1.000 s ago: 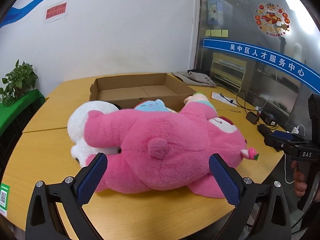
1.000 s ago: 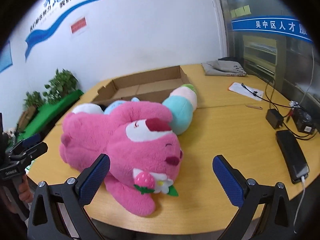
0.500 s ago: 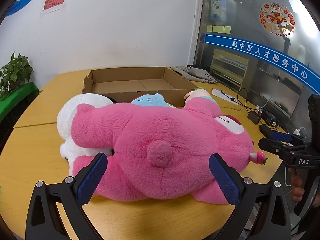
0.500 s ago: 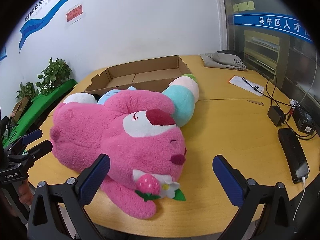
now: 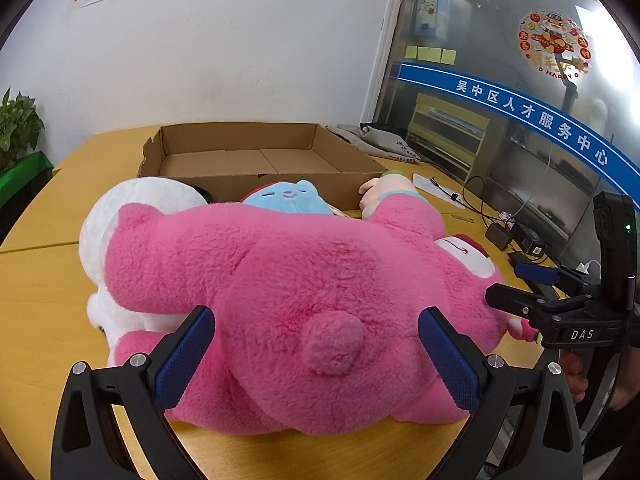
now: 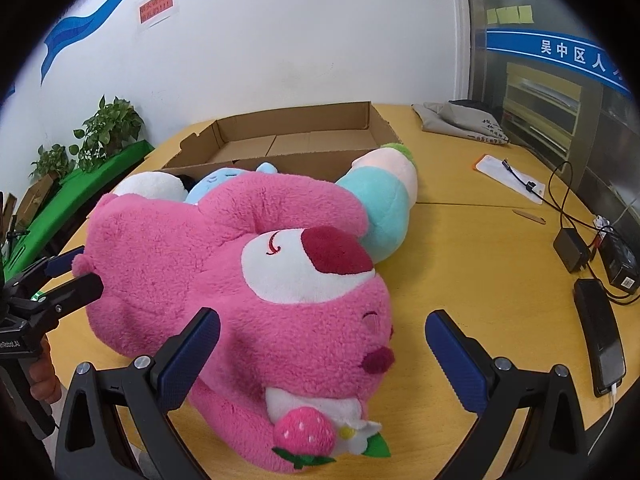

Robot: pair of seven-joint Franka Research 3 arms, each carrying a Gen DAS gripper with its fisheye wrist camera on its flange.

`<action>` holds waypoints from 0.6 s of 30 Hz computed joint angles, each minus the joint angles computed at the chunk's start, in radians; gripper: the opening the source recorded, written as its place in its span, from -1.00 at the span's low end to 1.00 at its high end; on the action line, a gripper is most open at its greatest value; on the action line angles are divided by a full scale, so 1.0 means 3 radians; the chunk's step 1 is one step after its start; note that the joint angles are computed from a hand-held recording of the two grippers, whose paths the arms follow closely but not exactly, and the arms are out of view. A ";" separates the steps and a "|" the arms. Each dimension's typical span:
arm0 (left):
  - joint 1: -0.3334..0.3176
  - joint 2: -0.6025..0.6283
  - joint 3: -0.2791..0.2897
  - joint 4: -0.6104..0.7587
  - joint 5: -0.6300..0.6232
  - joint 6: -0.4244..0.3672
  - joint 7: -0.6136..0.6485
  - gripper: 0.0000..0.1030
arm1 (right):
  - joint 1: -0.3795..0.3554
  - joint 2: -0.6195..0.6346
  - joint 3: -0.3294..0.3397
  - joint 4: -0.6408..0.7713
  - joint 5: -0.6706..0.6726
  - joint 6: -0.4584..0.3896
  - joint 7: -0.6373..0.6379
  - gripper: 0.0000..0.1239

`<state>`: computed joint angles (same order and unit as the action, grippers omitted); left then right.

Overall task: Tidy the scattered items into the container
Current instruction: 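Move both tools toward the large pink plush bear on the table, then close the left tool on the pink bear while the right tool closes on it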

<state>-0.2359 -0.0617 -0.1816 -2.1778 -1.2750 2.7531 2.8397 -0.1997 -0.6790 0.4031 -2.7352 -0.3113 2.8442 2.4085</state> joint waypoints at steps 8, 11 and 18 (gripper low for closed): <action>0.0047 0.0101 -0.0013 0.0087 0.0012 -0.0072 -0.0009 1.00 | -0.0060 0.0298 0.0053 0.0189 -0.0129 0.0082 -0.0013 0.65; 0.0074 0.0123 -0.0016 0.0114 0.0009 -0.0117 -0.0014 1.00 | -0.0065 0.0347 0.0060 0.0223 -0.0186 0.0075 0.0010 0.65; 0.0125 0.0189 -0.0038 0.0170 0.0022 -0.0203 -0.0001 1.00 | -0.0040 0.0341 0.0025 0.0214 -0.0261 0.0058 0.0072 0.65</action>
